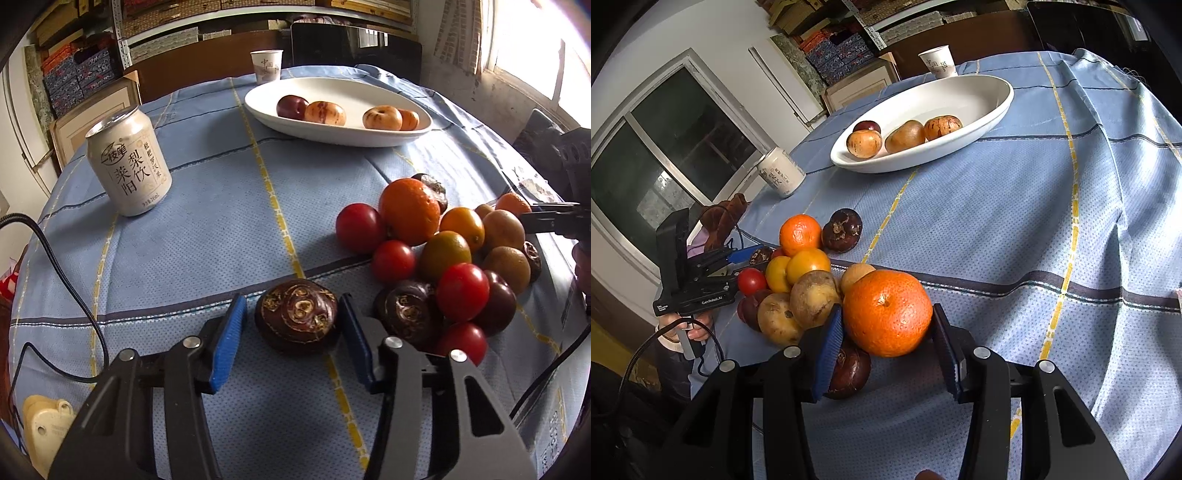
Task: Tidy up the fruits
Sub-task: 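Grasp a brown mangosteen with the left tool while the right tool grasps a large orange, then carry the mangosteen and orange onto the white plate and release both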
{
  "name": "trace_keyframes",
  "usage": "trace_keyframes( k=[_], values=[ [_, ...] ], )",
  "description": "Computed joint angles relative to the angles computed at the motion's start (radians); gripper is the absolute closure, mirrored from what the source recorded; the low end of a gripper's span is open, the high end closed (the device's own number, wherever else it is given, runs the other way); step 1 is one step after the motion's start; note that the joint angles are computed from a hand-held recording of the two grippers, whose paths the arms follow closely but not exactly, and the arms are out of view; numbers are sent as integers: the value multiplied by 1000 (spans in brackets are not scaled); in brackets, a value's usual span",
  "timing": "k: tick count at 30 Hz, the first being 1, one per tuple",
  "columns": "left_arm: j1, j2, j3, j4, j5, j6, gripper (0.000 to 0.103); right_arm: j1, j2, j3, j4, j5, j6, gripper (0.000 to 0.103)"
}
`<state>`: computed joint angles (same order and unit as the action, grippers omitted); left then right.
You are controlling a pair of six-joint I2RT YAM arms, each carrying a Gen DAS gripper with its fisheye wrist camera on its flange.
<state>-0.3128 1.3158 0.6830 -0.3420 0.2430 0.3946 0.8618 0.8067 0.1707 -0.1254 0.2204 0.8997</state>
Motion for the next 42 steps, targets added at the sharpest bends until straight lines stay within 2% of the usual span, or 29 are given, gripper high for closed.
trace_keyframes(
  k=[2,6,12,18,22,26,28,30,33,36,40,42],
  values=[
    [0,-1,-1,-2,9,7,58,6,10,5,0,7,-3,55],
    [-9,-7,-4,0,1,6,59,10,22,10,4,14,-10,55],
    [22,9,17,-20,45,-26,59,-73,-71,-53,43,-91,-15,55],
    [87,37,59,-34,127,-70,59,-82,-116,-74,86,-99,-34,55],
    [94,29,137,-91,163,-92,59,-144,-77,-38,134,-160,-47,55],
    [33,115,327,-184,179,-124,59,-239,53,108,135,-144,-113,55],
    [-25,192,442,-210,159,-165,59,-285,154,200,138,-76,-169,55],
    [-81,292,570,-226,141,-219,59,-334,265,259,194,-29,-214,55],
    [-148,472,794,-280,88,-314,59,-448,426,304,307,-106,-219,55],
    [-203,651,1032,-379,39,-362,59,-522,536,347,342,-150,-223,55],
    [-261,808,1236,-466,-74,-363,59,-579,590,348,395,-204,-243,55],
    [-268,861,1296,-489,-87,-377,59,-592,615,354,418,-212,-256,55]
  ],
)
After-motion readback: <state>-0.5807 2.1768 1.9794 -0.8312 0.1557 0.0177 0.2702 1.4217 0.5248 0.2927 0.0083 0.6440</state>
